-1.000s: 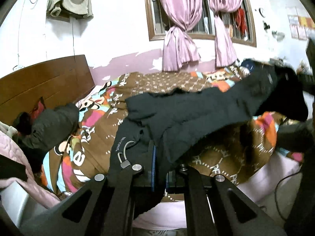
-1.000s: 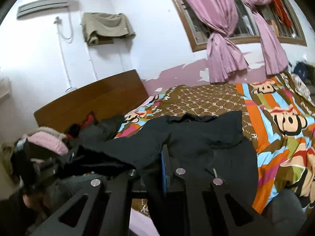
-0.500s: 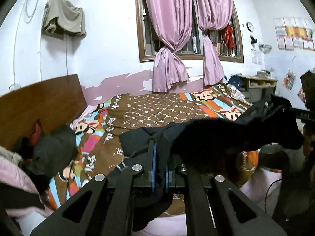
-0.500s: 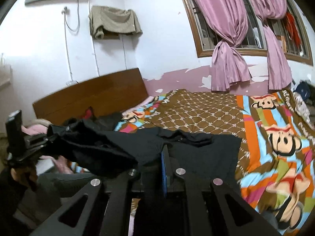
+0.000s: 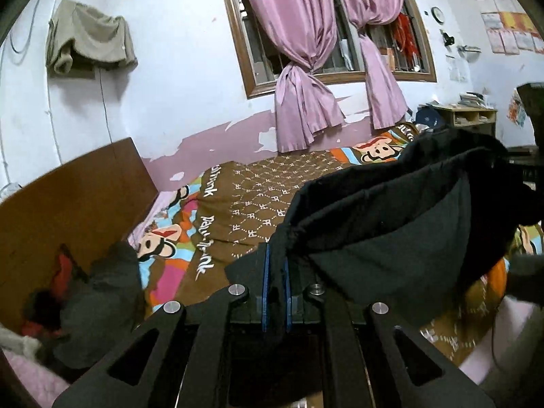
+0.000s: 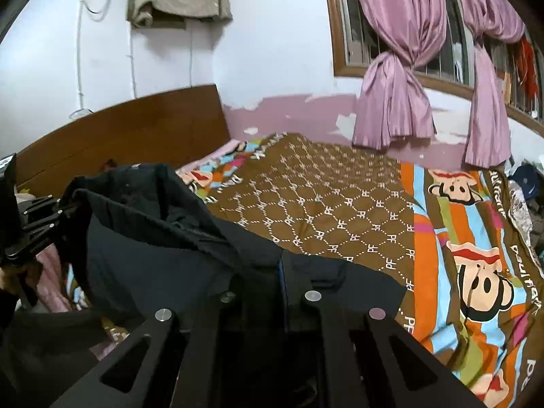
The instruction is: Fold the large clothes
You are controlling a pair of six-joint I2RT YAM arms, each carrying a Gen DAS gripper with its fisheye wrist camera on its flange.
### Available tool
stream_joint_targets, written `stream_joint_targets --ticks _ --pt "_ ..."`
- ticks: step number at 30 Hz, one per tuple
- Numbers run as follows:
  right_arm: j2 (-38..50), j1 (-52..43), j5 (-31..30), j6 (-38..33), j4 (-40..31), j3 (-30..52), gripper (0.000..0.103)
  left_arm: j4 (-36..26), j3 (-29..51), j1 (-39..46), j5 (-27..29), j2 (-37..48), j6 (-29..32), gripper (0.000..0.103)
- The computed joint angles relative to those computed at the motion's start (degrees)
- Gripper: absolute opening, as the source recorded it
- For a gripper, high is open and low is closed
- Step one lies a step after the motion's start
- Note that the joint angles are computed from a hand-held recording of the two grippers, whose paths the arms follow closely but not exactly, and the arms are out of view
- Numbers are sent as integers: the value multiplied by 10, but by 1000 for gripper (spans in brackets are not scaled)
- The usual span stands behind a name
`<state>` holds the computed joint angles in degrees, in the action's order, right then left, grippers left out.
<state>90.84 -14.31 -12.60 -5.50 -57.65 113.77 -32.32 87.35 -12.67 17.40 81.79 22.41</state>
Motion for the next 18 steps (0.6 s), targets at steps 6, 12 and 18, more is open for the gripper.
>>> stream_joint_targets --ticks 6,12,18 --pt "123 -15 10 -12 33 65 11 -3 143 -28 -50 159 3 5" --pt "235 -25 21 -22 45 131 13 -19 271 -46 -96 304 6 5" --pt "305 -33 8 -5 64 169 21 -53 404 -49 -102 439 -25 5"
